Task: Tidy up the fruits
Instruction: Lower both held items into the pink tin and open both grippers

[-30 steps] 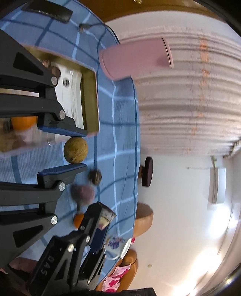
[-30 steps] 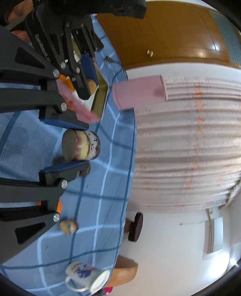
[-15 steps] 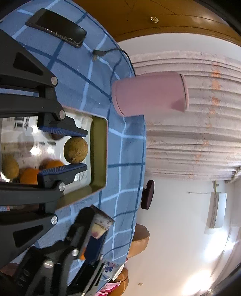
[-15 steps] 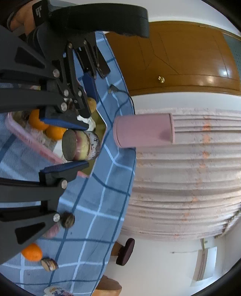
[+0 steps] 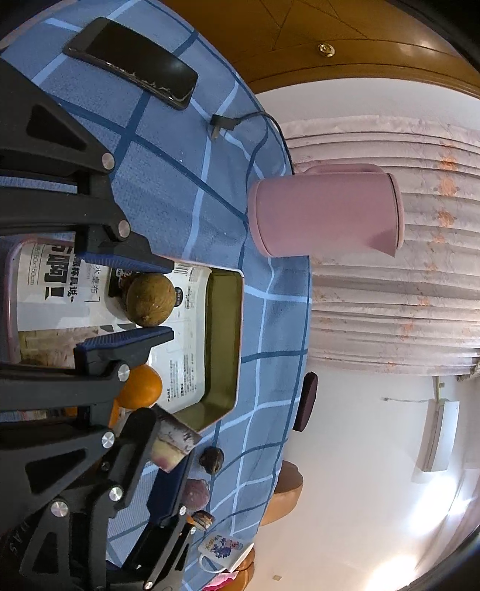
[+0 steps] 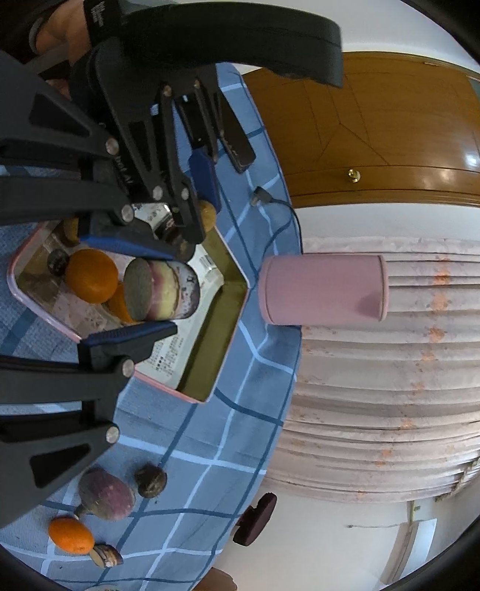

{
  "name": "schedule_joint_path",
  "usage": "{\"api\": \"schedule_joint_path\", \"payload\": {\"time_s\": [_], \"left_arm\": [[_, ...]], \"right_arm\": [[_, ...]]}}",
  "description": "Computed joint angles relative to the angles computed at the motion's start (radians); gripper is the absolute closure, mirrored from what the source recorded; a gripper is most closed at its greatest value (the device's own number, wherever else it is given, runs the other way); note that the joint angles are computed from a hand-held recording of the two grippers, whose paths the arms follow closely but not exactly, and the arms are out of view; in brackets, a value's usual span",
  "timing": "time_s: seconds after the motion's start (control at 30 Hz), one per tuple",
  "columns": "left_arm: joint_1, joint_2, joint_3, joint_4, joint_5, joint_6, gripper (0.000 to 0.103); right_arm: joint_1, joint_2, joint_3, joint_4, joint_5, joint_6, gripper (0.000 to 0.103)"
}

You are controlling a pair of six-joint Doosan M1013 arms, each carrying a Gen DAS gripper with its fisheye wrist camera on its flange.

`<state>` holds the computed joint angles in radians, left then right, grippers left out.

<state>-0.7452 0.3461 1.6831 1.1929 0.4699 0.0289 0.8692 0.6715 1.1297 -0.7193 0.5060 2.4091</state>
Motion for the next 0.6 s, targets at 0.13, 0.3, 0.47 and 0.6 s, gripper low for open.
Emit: {"api": "schedule_joint_path", "payload": {"time_s": [0.13,0.3,0.47,0.6], "left_arm": [[0.003,0.005,-0.003,-0.032,-0.001,0.033,0.072],[0.005,0.009,-0.005,-0.066,0.000,0.063,0.071],[0.011,0.004,-0.002,-0.074,-0.007,0.045,0.071],[0.003,0.001,-0.003,-0.046,-0.006,0.010,0.057]], "right_arm": [[0.000,0.006,-0.010,0.039,0.015,-0.039,0.066],[-0.002,0.012,-0.017,0.101,0.024,-0.099,0.066],[-0.006,0.001,0.002,0.078,0.001,-0.043,0.039],[-0.003,-0.027,0.042,-0.028,-0.018,0.064,0.028]]}}
